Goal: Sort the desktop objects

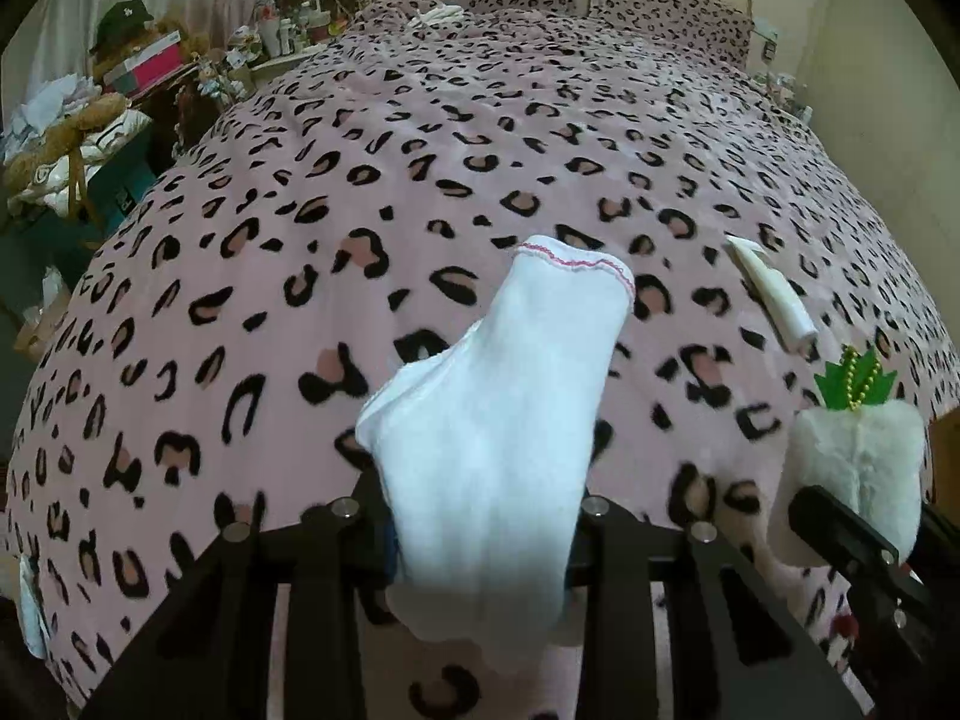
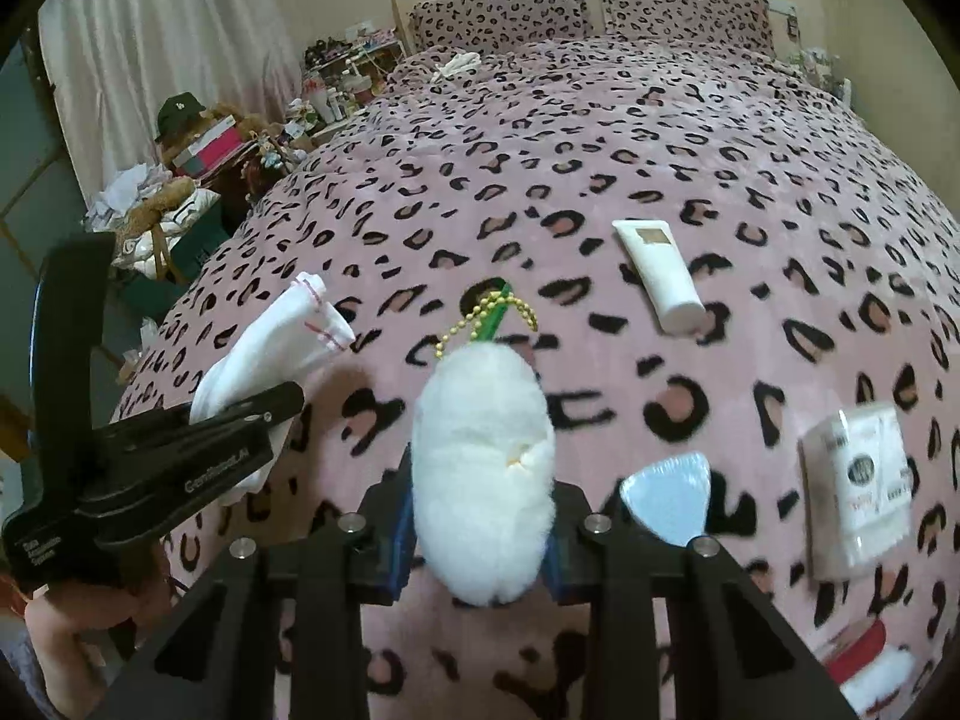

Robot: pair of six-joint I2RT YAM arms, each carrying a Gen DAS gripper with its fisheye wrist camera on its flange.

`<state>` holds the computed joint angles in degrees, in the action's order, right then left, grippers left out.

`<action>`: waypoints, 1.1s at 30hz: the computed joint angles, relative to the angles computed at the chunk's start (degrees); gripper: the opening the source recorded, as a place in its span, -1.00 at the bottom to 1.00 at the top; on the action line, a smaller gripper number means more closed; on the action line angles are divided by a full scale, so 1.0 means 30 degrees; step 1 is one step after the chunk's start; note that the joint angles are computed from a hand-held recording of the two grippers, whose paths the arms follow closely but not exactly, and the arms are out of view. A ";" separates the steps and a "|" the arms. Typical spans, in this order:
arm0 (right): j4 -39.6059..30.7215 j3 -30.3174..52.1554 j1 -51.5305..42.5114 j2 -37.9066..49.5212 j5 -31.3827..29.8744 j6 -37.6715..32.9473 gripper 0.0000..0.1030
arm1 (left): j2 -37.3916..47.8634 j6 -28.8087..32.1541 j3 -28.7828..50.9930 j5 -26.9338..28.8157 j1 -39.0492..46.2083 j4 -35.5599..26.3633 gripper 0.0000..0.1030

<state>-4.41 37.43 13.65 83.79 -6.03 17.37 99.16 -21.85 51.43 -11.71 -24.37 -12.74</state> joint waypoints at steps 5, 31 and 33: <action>-0.0952 -0.1213 -0.0106 -0.2472 0.0066 0.0216 -0.37 | -0.2109 -0.0711 -0.1043 -0.0528 -0.1238 -0.1026 -0.34; -1.2338 -0.3442 -0.3111 -1.8542 -0.1099 -0.0399 -0.37 | -0.8567 -0.8986 -0.1274 -0.4689 -1.0632 -0.9136 -0.34; -1.3630 -0.3191 -0.4503 -1.9607 -0.1868 -0.1271 -0.37 | -0.8321 -0.9592 -0.0805 -0.4975 -1.1511 -0.9587 -0.34</action>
